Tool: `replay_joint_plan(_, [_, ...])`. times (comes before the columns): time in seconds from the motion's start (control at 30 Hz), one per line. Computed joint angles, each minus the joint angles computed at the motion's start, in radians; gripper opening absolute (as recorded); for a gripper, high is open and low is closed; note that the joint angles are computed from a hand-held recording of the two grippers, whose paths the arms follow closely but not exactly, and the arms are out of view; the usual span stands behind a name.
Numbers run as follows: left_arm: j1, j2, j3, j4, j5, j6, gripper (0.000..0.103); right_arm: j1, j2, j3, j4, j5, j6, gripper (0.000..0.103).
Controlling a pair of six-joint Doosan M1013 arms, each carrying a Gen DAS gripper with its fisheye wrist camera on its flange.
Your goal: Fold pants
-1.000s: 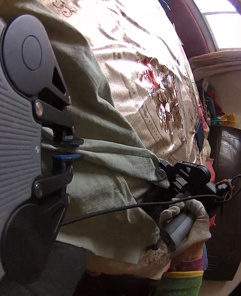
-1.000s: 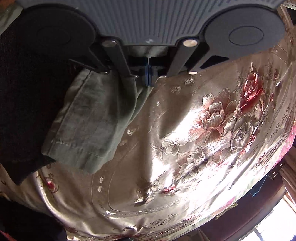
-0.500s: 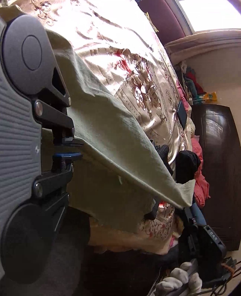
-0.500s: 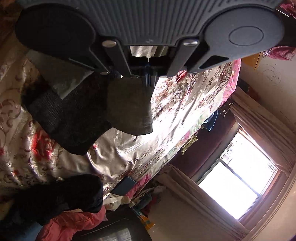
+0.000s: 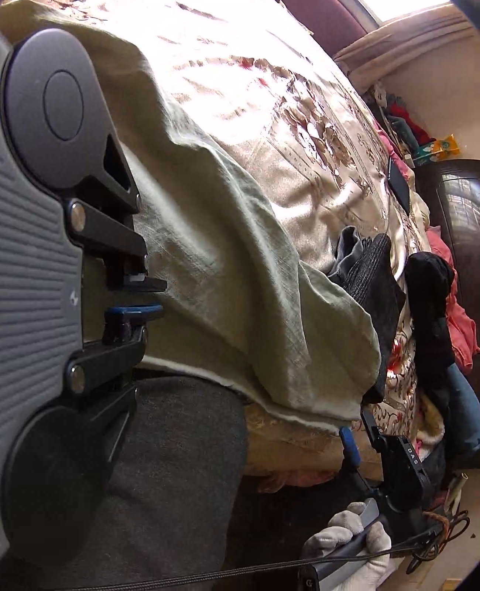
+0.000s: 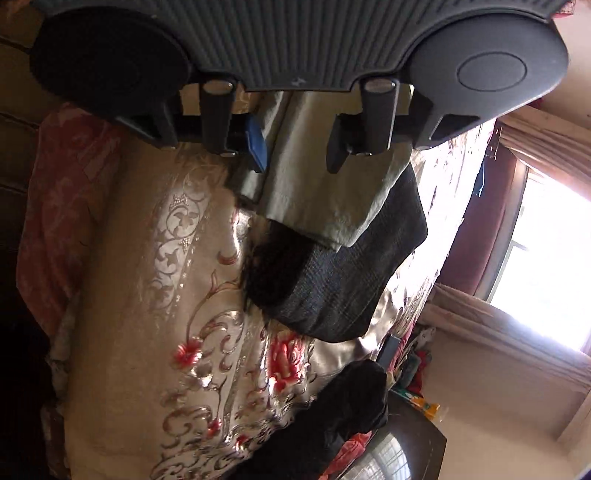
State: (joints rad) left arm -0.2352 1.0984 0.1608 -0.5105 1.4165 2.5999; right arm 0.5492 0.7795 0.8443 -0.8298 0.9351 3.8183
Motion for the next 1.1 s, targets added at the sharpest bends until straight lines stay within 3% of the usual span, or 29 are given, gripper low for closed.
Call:
replay_joint_plan(0.1, [-0.005,0.004,-0.008,0.005,0.006,0.009,0.023,-0.003,0.008,-0.007,-0.015,-0.014,-0.003,0.035])
replay_joint_plan(0.2, [-0.007,0.013,-0.027,0.006,0.01,-0.002,0.023,-0.003,0.025,-0.053,0.008,0.032,-0.082,0.003])
replay_joint_plan(0.23, [-0.006,0.012,-0.029,0.007,0.008,-0.002,0.023,-0.003,0.015,-0.036,-0.012,0.012,-0.049,0.002])
replay_joint_plan(0.4, [0.004,0.006,-0.023,-0.015,0.009,-0.003,0.023,0.026,-0.029,0.036,-0.135,0.025,0.071,0.002])
replay_joint_plan(0.57, [0.001,-0.011,0.021,0.003,-0.002,0.001,0.023,0.013,-0.026,0.053,-0.014,0.011,0.047,0.002])
replay_joint_plan(0.7, [0.001,-0.024,0.047,-0.005,-0.011,0.017,0.023,0.017,-0.034,0.064,-0.056,0.002,0.087,0.002])
replay_joint_plan(0.87, [-0.001,-0.056,0.113,-0.012,-0.074,0.044,0.023,0.014,-0.057,0.098,-0.105,-0.019,0.161,0.002])
replay_joint_plan(1.0, [-0.003,-0.116,0.238,0.012,-0.165,0.137,0.024,0.0,-0.035,0.044,0.008,0.055,0.009,0.002])
replay_joint_plan(1.03, [-0.003,-0.116,0.241,0.018,-0.163,0.139,0.024,-0.007,-0.015,-0.004,0.093,0.118,-0.09,0.004])
replay_joint_plan(1.1, [-0.001,-0.131,0.278,0.032,-0.191,0.156,0.029,0.001,0.011,-0.063,0.118,0.206,-0.169,0.007])
